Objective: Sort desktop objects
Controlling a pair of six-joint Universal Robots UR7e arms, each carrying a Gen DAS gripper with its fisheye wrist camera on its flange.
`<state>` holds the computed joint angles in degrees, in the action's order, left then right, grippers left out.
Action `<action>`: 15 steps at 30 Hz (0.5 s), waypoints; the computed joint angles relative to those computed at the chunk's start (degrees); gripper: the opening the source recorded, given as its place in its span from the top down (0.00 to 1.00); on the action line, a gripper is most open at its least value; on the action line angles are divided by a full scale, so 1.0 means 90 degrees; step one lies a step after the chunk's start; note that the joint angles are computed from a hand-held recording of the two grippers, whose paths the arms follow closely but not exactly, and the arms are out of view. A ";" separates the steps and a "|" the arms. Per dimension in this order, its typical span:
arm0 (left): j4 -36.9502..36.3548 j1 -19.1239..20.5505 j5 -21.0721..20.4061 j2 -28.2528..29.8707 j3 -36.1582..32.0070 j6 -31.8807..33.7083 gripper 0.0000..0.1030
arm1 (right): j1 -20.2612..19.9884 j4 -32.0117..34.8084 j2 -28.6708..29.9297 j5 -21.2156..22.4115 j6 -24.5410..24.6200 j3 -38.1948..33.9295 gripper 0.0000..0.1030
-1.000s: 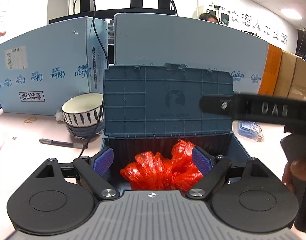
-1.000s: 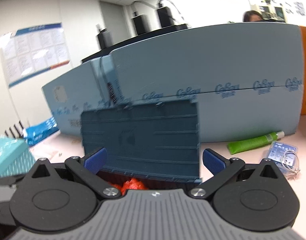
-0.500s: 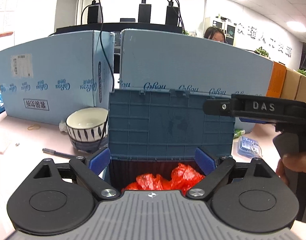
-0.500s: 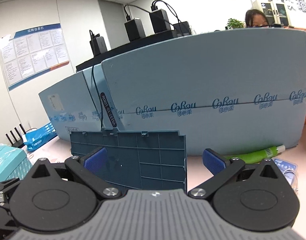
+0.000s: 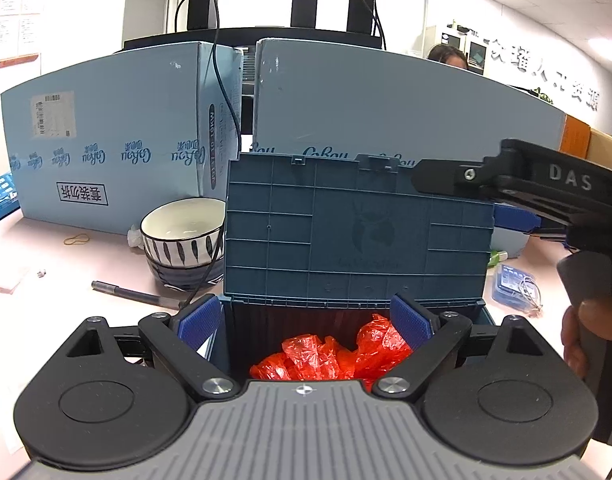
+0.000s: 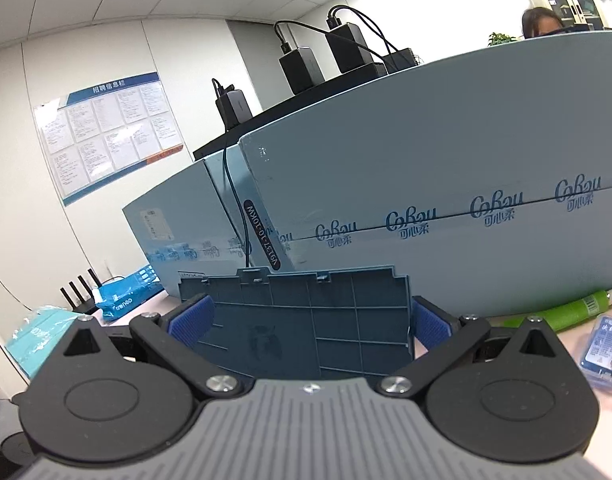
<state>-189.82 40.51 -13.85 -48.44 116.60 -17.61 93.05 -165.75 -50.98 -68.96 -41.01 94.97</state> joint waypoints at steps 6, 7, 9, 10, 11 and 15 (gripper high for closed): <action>-0.0097 0.0033 -0.0034 0.0090 -0.0070 0.0130 0.12 | -0.0065 0.0055 -0.0080 0.0098 0.0212 0.0101 0.00; -0.0217 0.0044 -0.0042 0.0137 -0.0116 0.0262 0.12 | -0.0072 0.0036 -0.0097 0.0113 0.0234 0.0131 0.00; -0.0522 0.0068 -0.0067 0.0252 -0.0253 0.0613 0.12 | -0.0084 -0.0001 -0.0129 0.0139 0.0247 0.0188 0.00; -0.0792 0.0076 -0.0086 0.0340 -0.0348 0.0916 0.12 | -0.0082 -0.0004 -0.0137 0.0132 0.0237 0.0198 0.00; -0.1052 0.0084 -0.0108 0.0426 -0.0445 0.1213 0.12 | -0.0077 -0.0006 -0.0138 0.0120 0.0241 0.0199 0.00; -0.2198 0.0105 -0.0182 0.0807 -0.0923 0.2588 0.12 | -0.0058 -0.0025 -0.0139 0.0093 0.0320 0.0200 0.00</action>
<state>-209.60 41.45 -15.49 -41.18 108.29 5.68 92.53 -165.97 -52.23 -68.12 -38.14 96.78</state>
